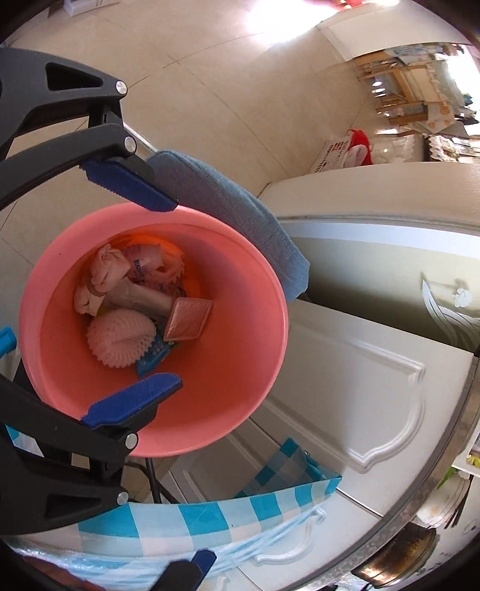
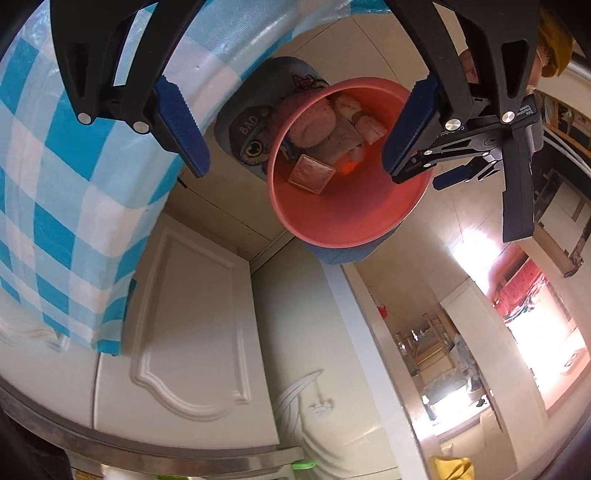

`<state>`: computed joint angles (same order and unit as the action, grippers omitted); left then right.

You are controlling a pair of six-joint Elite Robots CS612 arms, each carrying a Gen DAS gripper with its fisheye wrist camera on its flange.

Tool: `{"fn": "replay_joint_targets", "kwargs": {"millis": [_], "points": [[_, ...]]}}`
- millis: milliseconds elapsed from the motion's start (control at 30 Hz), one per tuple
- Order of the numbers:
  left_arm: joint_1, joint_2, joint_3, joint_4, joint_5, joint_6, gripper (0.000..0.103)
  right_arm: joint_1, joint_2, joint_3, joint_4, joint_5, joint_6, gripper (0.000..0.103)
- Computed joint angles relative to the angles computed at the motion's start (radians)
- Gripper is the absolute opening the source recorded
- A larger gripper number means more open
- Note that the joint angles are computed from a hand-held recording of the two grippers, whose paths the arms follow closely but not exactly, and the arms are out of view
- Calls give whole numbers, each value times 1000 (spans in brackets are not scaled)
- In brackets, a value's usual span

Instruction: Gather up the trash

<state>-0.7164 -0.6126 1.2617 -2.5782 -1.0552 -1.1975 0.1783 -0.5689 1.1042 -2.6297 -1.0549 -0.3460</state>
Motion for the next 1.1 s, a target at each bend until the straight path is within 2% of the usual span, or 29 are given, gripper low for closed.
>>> {"fn": "replay_joint_targets", "kwargs": {"millis": [167,267,433,567,700,867,1100], "points": [[-23,2,-29,47,94,41,95,-41,-26,61,-95,44,95,94],[-39,5,-54,54,155,85,96,-59,-47,106,-194,30,126,98],[-63,19,-116,42,229,170,98,-75,-91,187,-388,-98,137,98],[-85,39,-181,14,291,258,99,-96,-126,233,-493,-155,167,98],[-103,58,-236,-77,307,357,99,-114,-160,290,-634,-223,198,98],[-123,82,-303,-163,314,428,99,-136,-202,359,-781,-278,235,98],[-162,109,-391,-218,395,528,99,-172,-269,461,-960,-321,314,98]]}}
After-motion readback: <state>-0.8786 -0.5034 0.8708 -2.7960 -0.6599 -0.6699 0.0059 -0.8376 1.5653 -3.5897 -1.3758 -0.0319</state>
